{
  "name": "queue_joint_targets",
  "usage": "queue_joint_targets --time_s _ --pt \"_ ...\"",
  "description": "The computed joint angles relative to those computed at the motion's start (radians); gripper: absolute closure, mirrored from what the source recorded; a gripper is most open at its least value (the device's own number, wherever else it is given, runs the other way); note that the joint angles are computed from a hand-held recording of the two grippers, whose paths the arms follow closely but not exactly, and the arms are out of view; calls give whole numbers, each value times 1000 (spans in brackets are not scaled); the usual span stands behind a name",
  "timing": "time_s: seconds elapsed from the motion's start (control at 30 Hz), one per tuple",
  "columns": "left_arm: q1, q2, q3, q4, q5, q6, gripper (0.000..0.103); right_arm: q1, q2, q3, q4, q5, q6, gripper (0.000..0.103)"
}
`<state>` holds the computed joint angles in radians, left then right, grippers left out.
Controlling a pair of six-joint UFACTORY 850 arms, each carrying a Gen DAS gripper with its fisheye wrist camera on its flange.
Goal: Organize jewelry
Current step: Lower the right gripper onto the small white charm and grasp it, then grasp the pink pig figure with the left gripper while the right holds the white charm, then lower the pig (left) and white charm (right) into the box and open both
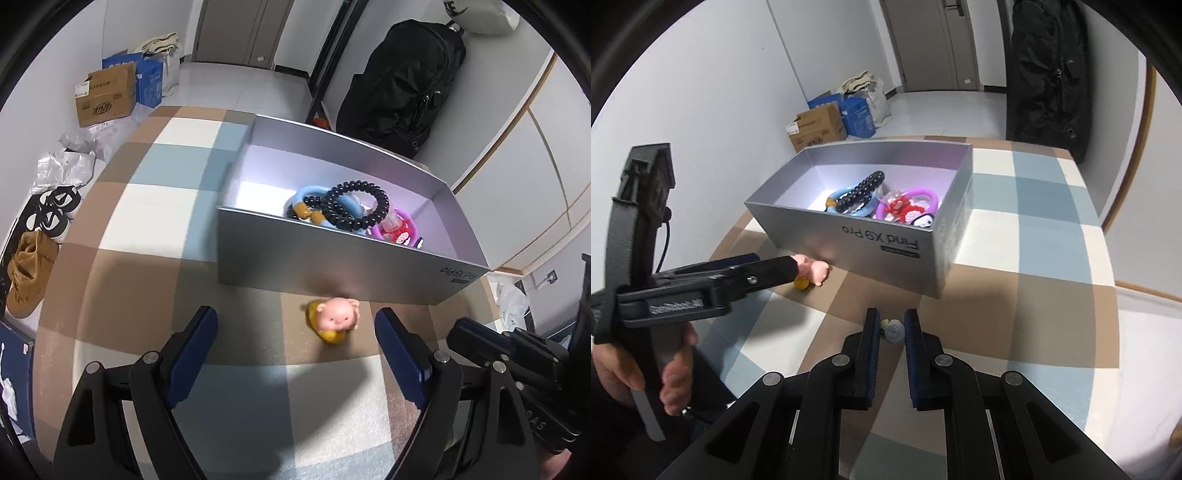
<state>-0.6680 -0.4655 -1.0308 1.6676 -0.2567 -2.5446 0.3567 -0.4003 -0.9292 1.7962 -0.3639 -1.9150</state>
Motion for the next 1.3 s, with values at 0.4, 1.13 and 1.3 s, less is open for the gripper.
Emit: queue_joint_targets --time_s 0.4,1.13,1.3 --pt "-25 -41 -59 -237 -86 271 51 -31 16 21 9 -69 -7 91" --pt "-47 -9 -42 -134 -67 205 82 -36 46 49 84 -96 -43 91" --pt "-47 27 -13 -8 -80 64 82 -38 47 41 119 -107 -51 91"
